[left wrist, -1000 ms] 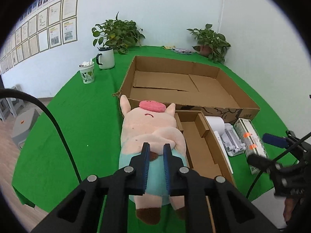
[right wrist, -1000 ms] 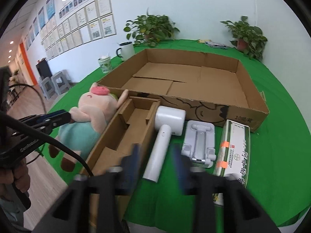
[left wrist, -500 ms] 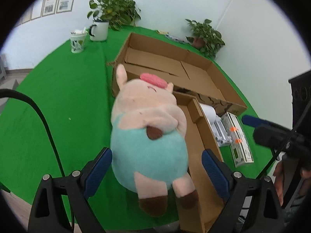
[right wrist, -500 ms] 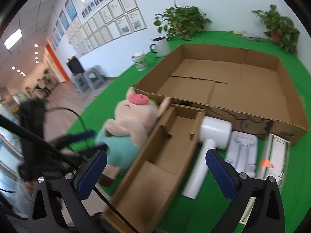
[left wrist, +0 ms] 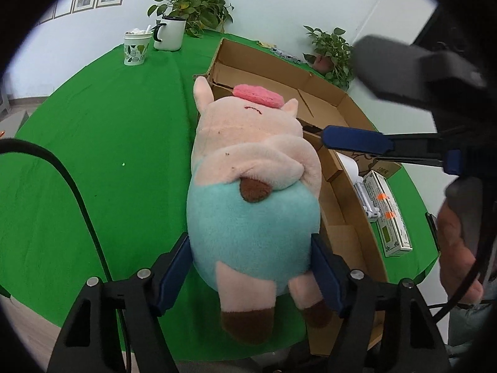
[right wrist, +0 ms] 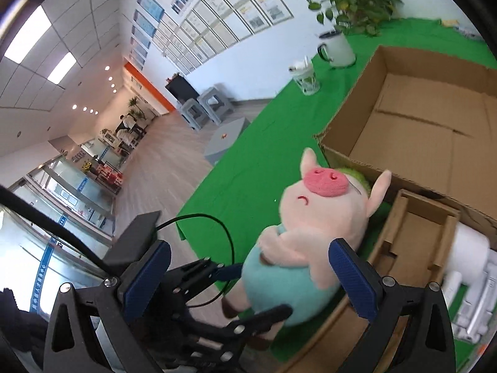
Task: Organize objects
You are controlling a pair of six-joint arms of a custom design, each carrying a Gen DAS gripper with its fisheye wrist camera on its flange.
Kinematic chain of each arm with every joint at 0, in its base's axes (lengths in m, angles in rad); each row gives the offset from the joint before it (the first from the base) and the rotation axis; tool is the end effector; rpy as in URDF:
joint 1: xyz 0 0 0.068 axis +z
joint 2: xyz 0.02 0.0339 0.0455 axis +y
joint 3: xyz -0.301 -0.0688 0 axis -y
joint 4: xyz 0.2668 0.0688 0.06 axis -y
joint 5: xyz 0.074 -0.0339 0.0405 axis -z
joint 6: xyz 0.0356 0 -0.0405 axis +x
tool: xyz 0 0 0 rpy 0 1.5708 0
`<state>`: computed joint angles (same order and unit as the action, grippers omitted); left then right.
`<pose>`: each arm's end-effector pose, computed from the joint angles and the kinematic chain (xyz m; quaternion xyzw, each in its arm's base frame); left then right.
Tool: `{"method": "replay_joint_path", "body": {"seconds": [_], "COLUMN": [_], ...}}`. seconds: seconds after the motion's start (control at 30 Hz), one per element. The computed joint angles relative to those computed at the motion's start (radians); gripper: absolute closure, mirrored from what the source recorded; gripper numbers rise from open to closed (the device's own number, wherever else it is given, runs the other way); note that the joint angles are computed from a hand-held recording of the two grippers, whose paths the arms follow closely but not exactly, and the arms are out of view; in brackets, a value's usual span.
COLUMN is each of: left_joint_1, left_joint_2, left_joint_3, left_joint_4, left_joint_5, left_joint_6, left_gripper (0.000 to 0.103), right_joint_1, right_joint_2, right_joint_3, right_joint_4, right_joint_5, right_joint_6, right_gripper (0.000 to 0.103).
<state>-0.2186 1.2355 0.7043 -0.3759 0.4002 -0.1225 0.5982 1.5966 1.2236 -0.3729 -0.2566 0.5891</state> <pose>0.2383 -0.0671 0.2302 0.1092 0.9224 -0.2394 0.2828 0.3070 0.2202 0.2995 -0.0554 0.9084 0.3196 0.2640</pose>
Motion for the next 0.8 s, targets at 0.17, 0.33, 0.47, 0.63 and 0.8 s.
{"method": "replay_joint_path", "body": {"seconds": [0.17,0.33,0.47,0.63,0.8], "left_joint_1": [0.027,0.018,-0.004,-0.077,-0.161], "left_joint_2": [-0.026,-0.038,-0.050,-0.077,-0.093], "left_joint_3": [-0.026,-0.034,-0.039,-0.042,-0.038], "left_joint_4": [-0.002,0.006,0.011,0.015,0.016], "left_joint_5": [0.032,0.021,-0.006,-0.103,-0.213], "left_joint_6": [0.000,-0.003,-0.003,-0.014,-0.013], "left_gripper": [0.034,0.036,0.037,0.039,0.042], "right_joint_1": [-0.004,0.038,0.082,0.151,0.193], "right_joint_2": [0.170,0.242,0.253,0.201,0.147], "right_joint_3": [0.144,0.225,0.254,0.206,0.151], "right_joint_4": [-0.137,-0.224,-0.276,-0.282,-0.274], "right_joint_5": [0.035,0.098,0.200,0.348,0.401], "right_joint_6": [-0.013,0.006,0.040,0.082,0.110], "right_gripper": [0.001,0.001,0.004,0.009,0.026]}}
